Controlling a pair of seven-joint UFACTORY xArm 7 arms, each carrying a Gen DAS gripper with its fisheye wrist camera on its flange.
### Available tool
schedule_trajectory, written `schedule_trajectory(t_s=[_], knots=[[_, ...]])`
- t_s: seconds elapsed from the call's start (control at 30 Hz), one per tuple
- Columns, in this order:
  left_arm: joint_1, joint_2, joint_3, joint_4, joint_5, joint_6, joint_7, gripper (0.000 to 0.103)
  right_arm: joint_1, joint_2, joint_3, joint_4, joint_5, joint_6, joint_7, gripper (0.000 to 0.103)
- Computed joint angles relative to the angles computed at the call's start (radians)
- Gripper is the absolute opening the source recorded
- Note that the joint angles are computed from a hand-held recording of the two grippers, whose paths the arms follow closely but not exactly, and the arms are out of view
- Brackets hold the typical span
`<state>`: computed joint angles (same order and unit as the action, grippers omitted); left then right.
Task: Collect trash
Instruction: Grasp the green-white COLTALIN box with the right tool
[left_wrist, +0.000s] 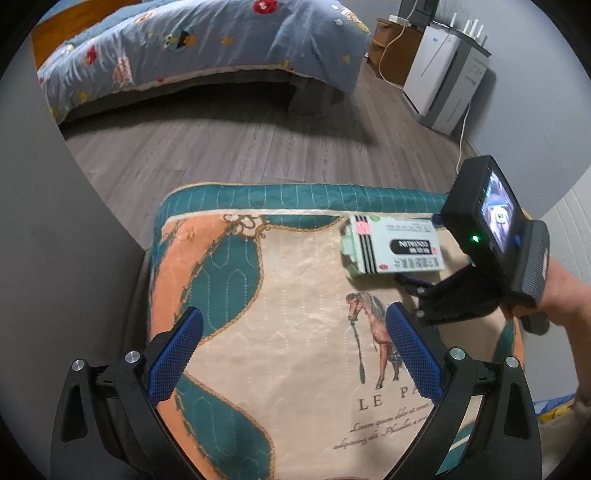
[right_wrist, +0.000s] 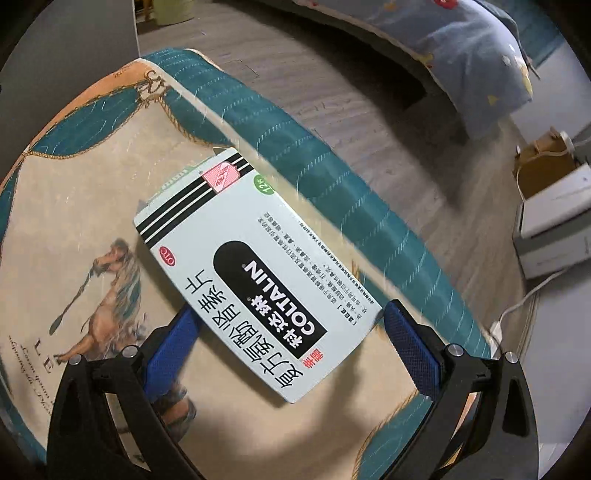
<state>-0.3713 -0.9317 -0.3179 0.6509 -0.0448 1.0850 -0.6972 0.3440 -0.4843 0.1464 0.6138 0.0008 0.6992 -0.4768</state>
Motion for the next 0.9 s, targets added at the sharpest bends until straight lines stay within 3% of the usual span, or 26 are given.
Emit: schedule_trajectory(t_s=[0.2,0.33,0.43,0.57,0.8,0.9], knots=[[-0.012,0.019,0.004,-0.007,-0.017,-0.011,0.0,0.098,0.017,0.05,-0.033,0.047,0.069,0.013,-0.034,0.098],[-0.015,0.034,0.002,0.001,-0.013,-0.006,0.006,0.098,0.035,0.043,-0.044,0.081,0.117,0.164,-0.084,0.098],[-0.016,0.037,0.002,0.002,-0.014,-0.012,0.003,0.098,0.059,0.044,-0.108,0.133,0.269,0.31,-0.18,0.097],[-0.019,0.047,-0.003,0.009,-0.008,-0.008,0.003,0.098,0.016,0.017,-0.059,0.105,0.23,0.224,-0.173,0.097],[-0.02,0.037,0.004,0.0,-0.009,0.001,0.0,0.098,0.057,-0.019,0.013,0.034,0.194,0.138,-0.151,0.097],[-0.018,0.034,0.006,-0.004,-0.013,0.001,-0.005,0.098,0.072,0.013,0.004,0.047,0.193,0.137,-0.146,0.097]])
